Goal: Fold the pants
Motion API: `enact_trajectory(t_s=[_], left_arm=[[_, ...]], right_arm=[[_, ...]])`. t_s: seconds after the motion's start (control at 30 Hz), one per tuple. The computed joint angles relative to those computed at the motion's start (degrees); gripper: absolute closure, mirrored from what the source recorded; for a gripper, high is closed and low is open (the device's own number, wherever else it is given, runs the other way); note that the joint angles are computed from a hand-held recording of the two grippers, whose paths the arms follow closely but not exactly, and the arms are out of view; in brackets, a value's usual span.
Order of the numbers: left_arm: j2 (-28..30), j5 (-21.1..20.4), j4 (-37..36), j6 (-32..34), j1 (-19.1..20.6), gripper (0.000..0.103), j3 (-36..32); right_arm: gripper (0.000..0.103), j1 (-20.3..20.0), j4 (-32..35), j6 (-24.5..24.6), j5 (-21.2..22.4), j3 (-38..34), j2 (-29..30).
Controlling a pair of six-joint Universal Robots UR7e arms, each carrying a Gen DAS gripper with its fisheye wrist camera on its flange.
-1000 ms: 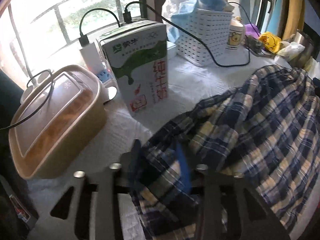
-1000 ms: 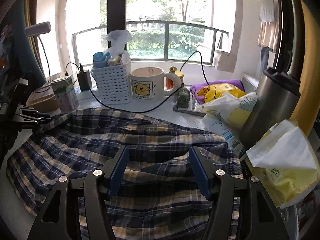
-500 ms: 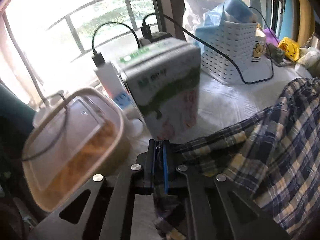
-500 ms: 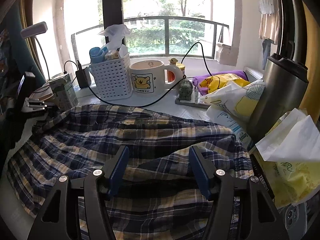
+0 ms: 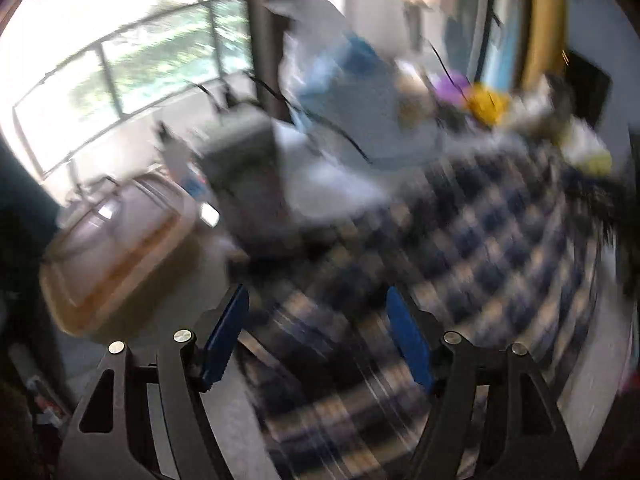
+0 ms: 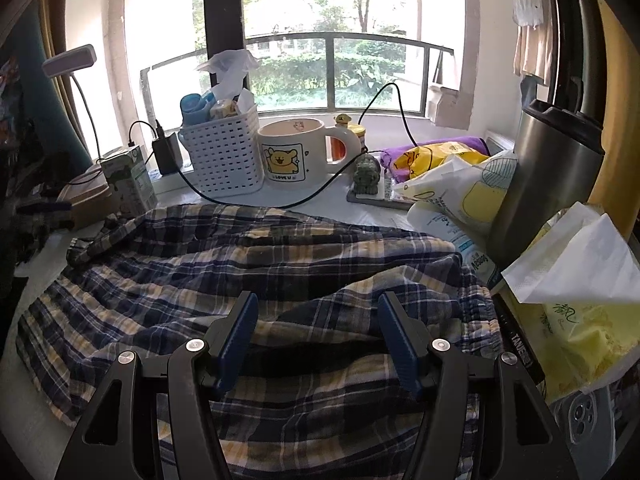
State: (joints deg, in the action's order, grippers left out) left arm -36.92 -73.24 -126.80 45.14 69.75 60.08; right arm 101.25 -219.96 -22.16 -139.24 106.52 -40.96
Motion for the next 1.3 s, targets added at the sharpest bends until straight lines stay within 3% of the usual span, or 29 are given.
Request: enact_trajectory(t_s=[0.2, 0.27, 0.43, 0.57, 0.67, 0.93, 1.03, 1.1, 1.23, 1.3], left_arm=[[2.89, 10.76, -8.55, 4.83, -0.13, 0.031, 2.66], [4.87, 10.50, -9.23, 2.04, 0.20, 0.031, -0.73], [8.68, 13.54, -20.89, 5.25, -0.74, 0.031, -4.21], [7.75, 10.92, -24.49, 6.02, -1.71, 0.031, -4.57], [3.56, 7.89, -24.80, 3.88, -1.71, 0.031, -0.35], [-11.69, -3.65, -7.64, -5.06, 1.38, 0.031, 15.81], [-15.53, -3.27, -4.50, -6.90, 2.17, 0.031, 21.44], [-16.94, -0.90, -4.45, -9.69, 2.32, 0.031, 24.09], [-17.56, 3.02, -8.28, -16.74, 3.18, 0.031, 26.52], [-17.56, 2.18, -9.71, -18.73, 3.99, 0.031, 26.48]], right_arm=[[0.039, 0.78, -1.20, -0.36, -0.75, 0.70, 0.08], [0.039, 0.88, -1.69, -0.24, -1.19, 1.22, -0.07], [0.039, 1.17, -2.42, 1.00, -3.11, 2.93, -0.59], [0.039, 1.50, -2.79, 2.04, -4.80, 4.16, -0.97], [0.039, 1.63, -2.87, 3.28, -5.50, 4.87, -1.14], [0.039, 1.64, -0.19, 9.48, -5.61, 8.15, -1.86], [0.039, 1.56, 1.33, 12.73, -4.47, 9.43, -2.55], [0.039, 1.61, 2.25, 15.08, -3.25, 10.33, -3.08], [0.039, 1.72, 5.02, 20.03, -0.58, 11.98, -3.81], [0.039, 1.95, 5.88, 21.39, 0.10, 12.45, -3.74]])
